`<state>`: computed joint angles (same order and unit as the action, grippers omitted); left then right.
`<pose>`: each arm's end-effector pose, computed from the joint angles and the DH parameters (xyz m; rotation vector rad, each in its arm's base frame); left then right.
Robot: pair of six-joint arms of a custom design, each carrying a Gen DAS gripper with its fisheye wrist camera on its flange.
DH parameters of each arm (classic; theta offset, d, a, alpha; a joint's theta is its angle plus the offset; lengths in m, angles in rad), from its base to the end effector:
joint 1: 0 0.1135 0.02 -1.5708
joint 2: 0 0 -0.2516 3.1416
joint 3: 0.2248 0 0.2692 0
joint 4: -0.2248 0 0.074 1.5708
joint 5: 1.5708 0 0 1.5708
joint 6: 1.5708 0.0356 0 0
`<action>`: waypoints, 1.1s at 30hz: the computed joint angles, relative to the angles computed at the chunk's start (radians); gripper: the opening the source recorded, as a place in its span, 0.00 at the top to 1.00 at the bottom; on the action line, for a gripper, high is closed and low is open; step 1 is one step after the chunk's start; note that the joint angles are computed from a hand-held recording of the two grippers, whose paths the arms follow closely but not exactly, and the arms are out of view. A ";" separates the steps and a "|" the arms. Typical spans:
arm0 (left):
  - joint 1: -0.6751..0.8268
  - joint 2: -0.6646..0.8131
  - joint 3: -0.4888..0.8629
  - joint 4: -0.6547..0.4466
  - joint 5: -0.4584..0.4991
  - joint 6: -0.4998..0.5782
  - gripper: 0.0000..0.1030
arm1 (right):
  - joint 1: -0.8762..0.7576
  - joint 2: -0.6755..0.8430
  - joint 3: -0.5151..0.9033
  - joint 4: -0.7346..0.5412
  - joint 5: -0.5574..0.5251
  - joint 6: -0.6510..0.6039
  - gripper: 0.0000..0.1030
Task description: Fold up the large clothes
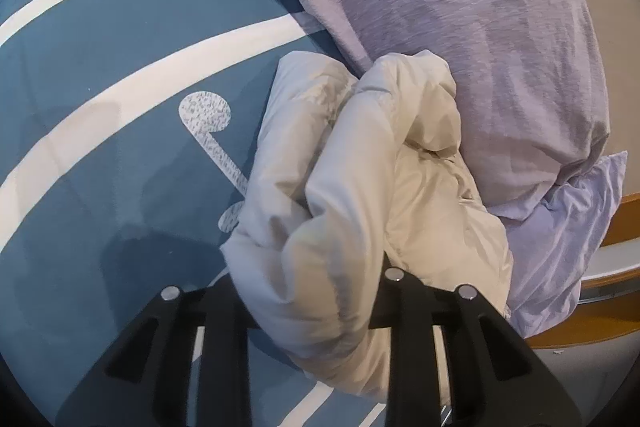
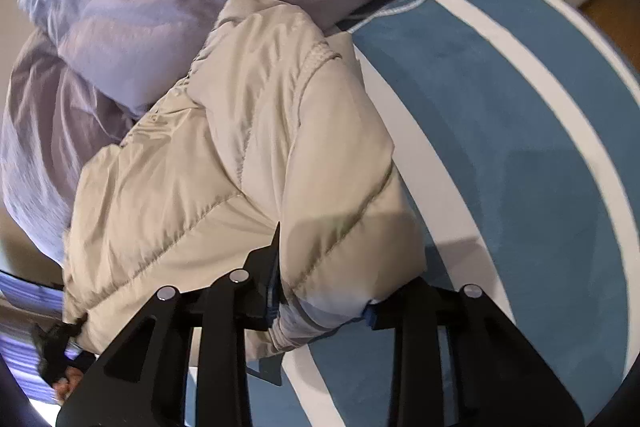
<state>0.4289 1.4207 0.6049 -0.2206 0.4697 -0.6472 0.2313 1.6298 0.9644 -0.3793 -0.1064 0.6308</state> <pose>0.2429 0.0934 0.1213 -1.1769 2.3017 -0.6905 0.3235 0.0801 0.1552 0.4931 2.6291 0.4303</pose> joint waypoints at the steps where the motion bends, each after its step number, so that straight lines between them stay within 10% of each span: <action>1: 0.006 -0.009 -0.005 -0.002 0.006 0.007 0.75 | 0.012 -0.003 0.005 -0.008 0.014 0.000 0.72; 33: 0.677 -0.278 -0.162 -0.482 0.254 0.611 0.73 | 0.258 -0.464 -0.406 0.003 0.016 0.053 0.68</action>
